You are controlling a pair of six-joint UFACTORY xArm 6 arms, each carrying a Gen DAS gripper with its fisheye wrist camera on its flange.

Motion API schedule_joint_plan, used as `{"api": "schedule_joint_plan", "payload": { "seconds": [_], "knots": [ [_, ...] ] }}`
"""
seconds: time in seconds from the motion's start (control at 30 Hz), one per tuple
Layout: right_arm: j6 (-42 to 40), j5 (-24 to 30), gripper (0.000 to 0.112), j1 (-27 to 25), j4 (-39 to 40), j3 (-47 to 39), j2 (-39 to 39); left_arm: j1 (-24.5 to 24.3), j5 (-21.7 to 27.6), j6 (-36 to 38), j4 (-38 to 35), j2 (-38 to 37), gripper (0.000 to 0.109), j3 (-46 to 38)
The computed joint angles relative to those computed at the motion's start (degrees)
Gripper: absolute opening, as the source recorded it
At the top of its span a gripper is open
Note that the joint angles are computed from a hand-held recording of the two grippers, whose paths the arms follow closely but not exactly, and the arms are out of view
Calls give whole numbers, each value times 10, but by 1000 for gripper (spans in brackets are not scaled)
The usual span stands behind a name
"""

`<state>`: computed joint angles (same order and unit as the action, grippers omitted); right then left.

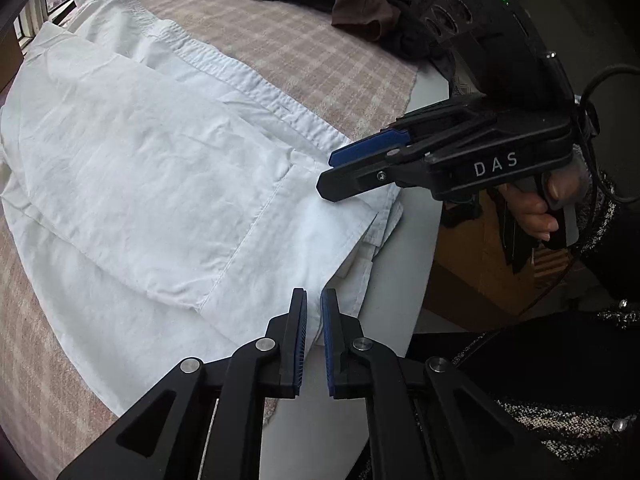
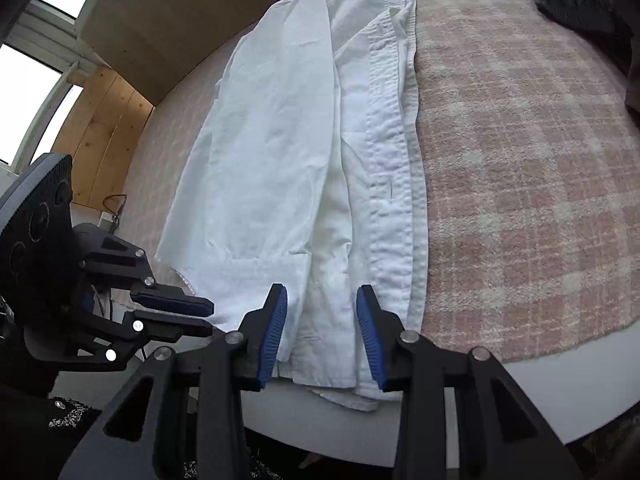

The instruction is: Fold clothes

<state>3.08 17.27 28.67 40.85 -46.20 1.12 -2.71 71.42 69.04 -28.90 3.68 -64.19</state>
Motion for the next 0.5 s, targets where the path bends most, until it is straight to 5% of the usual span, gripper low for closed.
{"api": "schedule_joint_plan", "payload": {
  "seconds": [0.1, 0.23, 0.37, 0.5],
  "knots": [
    [15, 4, 34, -2, -32, 2, -9, 19, 2, -4, -27, 32, 20, -71],
    [85, -29, 36, -12, -89, 29, -40, 28, -22, -59, -38, 117, 21, -181],
    [157, -29, 46, -37, -135, 43, -43, 28, -45, -123, -1, 150, 21, -198],
    [43, -19, 46, -27, -7, 42, -27, 54, -63, -142, 16, 99, 32, -118]
  ]
}}
